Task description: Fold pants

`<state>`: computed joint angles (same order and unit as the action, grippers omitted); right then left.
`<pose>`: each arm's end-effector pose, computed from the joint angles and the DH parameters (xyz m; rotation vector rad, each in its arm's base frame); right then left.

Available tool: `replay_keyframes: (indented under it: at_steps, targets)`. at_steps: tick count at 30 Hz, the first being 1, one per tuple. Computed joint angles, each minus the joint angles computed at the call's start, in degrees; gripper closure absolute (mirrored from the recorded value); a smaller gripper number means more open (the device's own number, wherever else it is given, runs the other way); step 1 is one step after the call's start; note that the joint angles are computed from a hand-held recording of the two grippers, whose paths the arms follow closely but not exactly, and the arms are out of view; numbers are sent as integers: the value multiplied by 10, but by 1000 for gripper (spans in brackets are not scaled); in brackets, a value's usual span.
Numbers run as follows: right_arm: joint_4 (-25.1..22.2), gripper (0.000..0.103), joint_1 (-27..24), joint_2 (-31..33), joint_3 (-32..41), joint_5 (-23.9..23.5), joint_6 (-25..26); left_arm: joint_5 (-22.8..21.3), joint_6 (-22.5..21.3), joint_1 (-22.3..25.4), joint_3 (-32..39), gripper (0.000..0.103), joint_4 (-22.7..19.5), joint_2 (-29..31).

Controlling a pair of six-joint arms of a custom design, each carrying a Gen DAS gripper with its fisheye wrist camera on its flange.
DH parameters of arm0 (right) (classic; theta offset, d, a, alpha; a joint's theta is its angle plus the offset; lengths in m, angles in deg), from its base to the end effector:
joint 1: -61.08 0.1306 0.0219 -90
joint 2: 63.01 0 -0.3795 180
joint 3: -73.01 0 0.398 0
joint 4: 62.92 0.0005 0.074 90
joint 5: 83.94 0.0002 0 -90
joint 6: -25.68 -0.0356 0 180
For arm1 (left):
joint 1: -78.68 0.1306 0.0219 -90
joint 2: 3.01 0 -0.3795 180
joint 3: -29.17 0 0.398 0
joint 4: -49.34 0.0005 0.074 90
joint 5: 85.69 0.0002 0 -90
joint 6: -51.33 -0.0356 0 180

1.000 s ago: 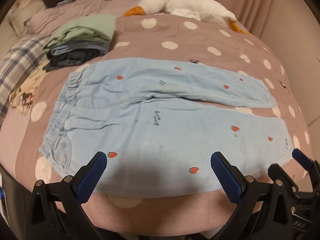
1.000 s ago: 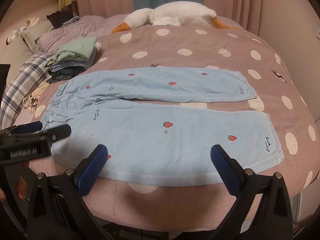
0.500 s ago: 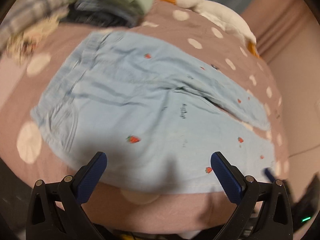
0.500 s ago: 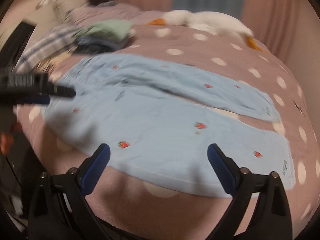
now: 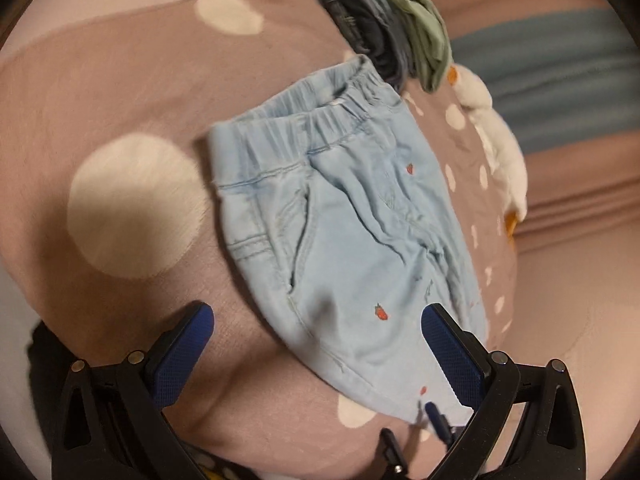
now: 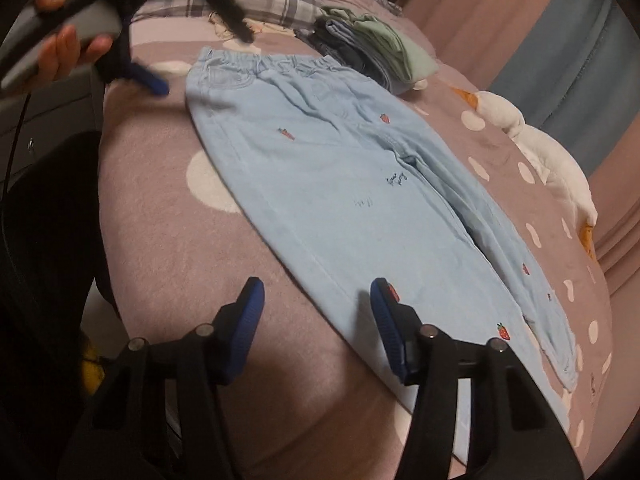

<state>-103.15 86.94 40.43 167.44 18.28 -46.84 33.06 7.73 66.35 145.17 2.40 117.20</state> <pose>0.5201 0.2432 0.3548 -0.8013 2.2763 -0.1920 0.6563 -0.1615 0.3473 -0.5373 2.5562 -1.0309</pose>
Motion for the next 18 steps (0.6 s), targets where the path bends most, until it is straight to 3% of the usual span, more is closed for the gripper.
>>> replay_keyframes:
  at_steps: [6, 9, 13, 16, 18]
  targets:
    - [22, 53, 0, 17, 12, -3, -32, 9, 30, 4, -10, 0, 82, 6]
    - [19, 63, -1, 36, 34, -13, -56, 5, 88, 6, -17, 0, 127, 12]
    - [24, 71, 0, 47, 45, -21, -89, 6, 55, 6, 26, 5, 72, 33]
    - [31, 76, 5, 45, 40, -18, -80, -48, -12, -2, 72, 39, -25, 47]
    - [27, 78, 4, 43, 39, -23, -80, -61, -38, -2, 80, 52, -50, 50]
